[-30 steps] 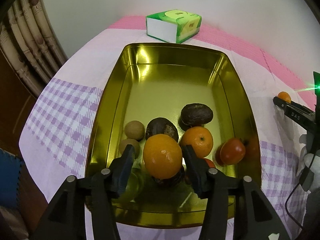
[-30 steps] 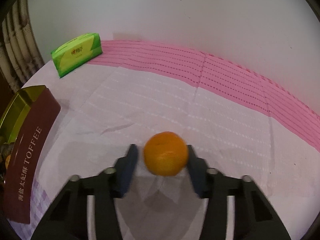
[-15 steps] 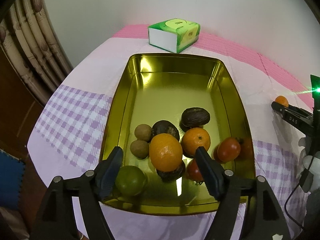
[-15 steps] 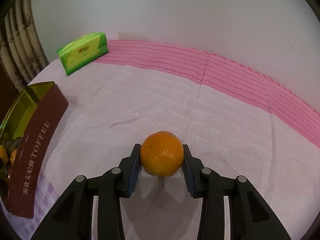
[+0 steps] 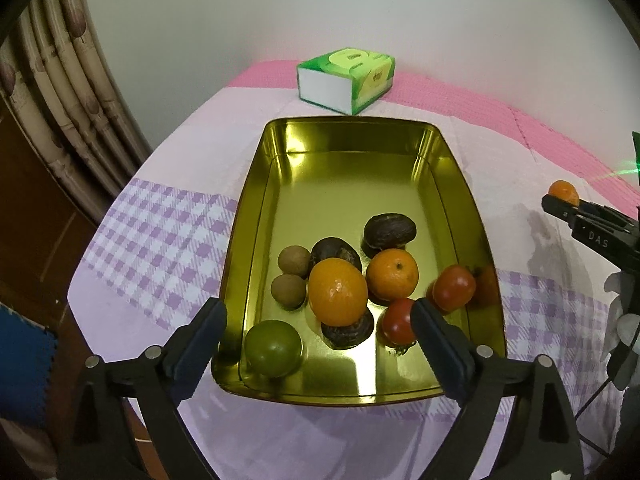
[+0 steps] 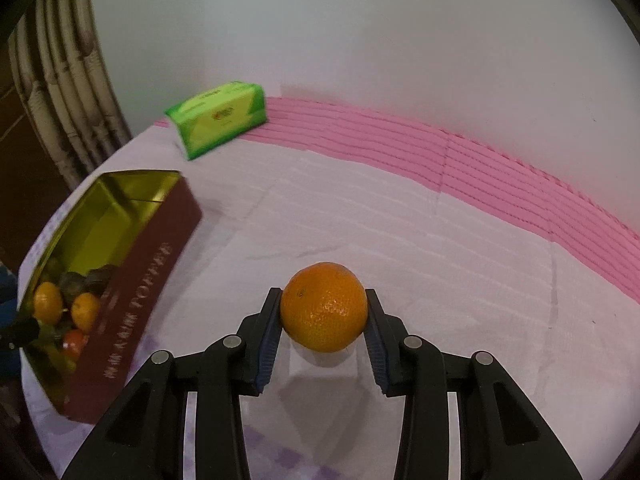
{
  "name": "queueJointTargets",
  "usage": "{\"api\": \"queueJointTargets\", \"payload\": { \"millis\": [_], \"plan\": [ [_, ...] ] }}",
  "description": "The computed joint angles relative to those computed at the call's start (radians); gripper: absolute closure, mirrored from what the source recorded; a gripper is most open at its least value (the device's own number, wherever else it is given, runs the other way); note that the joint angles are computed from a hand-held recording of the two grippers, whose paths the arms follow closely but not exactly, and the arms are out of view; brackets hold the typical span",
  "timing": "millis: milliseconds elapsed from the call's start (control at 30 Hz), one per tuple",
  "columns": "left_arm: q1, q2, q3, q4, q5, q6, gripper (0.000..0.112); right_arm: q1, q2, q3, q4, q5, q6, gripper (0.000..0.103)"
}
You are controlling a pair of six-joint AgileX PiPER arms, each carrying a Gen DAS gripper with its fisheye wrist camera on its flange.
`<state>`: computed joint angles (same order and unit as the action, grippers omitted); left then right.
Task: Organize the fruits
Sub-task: 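Carry the last mandarin over the tin tray with the right tool, then lower the mandarin into the tray and open the right tool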
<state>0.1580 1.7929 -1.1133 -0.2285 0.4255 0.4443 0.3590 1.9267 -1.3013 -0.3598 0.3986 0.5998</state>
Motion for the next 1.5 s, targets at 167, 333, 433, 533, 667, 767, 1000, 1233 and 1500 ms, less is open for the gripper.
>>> {"api": "queueJointTargets", "payload": {
  "millis": [167,333,433,533,667,767,1000,1233,1500],
  "plan": [
    [0.01,-0.029,0.017,0.0,-0.006,0.006,0.018,0.049,-0.013,-0.023,0.044,0.007,-0.04,0.063],
    [0.022,-0.062,0.035,0.06,-0.024,-0.058,0.017,0.099,-0.009,-0.063,0.129,0.013,-0.121,0.063],
    [0.047,-0.08,0.032,0.052,-0.018,-0.05,0.017,0.13,-0.002,-0.092,0.171,0.021,-0.166,0.063],
    [0.065,-0.089,0.031,0.062,-0.015,-0.058,0.017,0.166,0.016,-0.131,0.199,0.038,-0.198,0.063],
    [0.09,-0.097,0.03,0.066,-0.002,-0.052,0.017,0.21,0.048,-0.182,0.23,0.066,-0.233,0.063],
    [0.098,-0.102,0.033,0.073,0.001,-0.056,0.017,0.237,0.076,-0.219,0.239,0.091,-0.245,0.063],
    [0.116,-0.114,0.047,0.045,0.007,-0.022,0.017,0.273,0.159,-0.324,0.253,0.154,-0.265,0.063],
    [0.126,-0.114,0.051,0.033,0.008,-0.015,0.017,0.292,0.201,-0.368,0.212,0.192,-0.224,0.063],
    [0.134,-0.129,0.066,0.0,0.001,0.017,0.017,0.311,0.221,-0.387,0.143,0.218,-0.16,0.062]
  ]
}}
